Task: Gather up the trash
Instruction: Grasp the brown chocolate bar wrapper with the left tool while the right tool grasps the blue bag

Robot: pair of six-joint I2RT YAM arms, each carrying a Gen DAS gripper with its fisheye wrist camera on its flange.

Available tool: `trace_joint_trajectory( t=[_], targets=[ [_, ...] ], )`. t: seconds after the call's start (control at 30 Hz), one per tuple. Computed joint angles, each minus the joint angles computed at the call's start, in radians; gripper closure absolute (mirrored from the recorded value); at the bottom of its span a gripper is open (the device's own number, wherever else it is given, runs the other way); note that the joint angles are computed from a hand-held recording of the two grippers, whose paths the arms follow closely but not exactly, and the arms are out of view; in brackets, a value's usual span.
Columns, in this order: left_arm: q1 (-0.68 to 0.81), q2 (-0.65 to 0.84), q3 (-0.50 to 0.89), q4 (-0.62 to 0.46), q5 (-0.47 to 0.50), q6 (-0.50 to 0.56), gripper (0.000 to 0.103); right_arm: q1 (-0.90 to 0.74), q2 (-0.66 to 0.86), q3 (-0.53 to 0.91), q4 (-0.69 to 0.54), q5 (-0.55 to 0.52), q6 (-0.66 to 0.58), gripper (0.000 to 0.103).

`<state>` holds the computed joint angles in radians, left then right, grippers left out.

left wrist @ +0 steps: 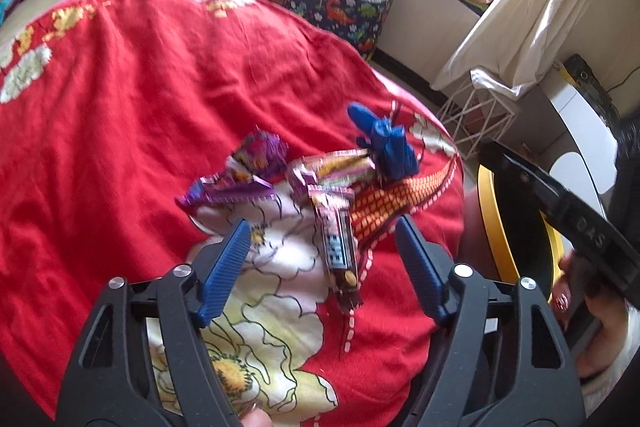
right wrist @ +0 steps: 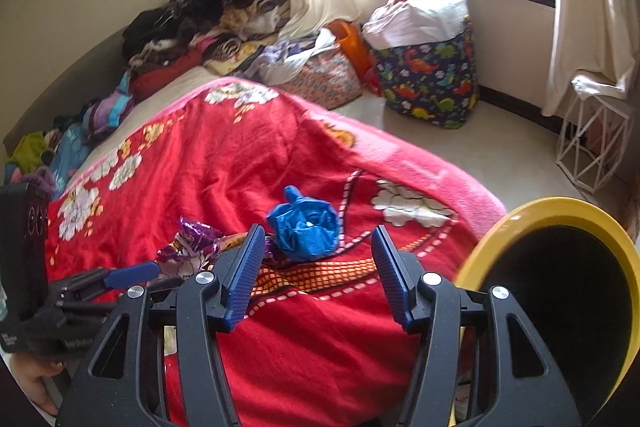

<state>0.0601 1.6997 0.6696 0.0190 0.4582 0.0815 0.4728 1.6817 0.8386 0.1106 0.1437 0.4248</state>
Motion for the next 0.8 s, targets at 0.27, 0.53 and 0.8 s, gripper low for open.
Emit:
trace_joint_trajectory(
  t=[0.27,0.53,0.8],
  targets=[
    [-0.023,0.060,0.004,-0.002,0.016,0.016,0.054,-0.009,0.181,0.163,-0.042,-0.068,-0.038,0.055],
    [-0.037,0.091,0.022,-0.026,0.009,0.034,0.073,-0.012,0.305,0.276,-0.112,-0.077,-0.026,0.079],
    [-0.046,0.063,0.008,-0.029,0.010,0.031,0.091,-0.006,0.223,0.156,-0.028,-0.052,0.017,0.092]
  ],
)
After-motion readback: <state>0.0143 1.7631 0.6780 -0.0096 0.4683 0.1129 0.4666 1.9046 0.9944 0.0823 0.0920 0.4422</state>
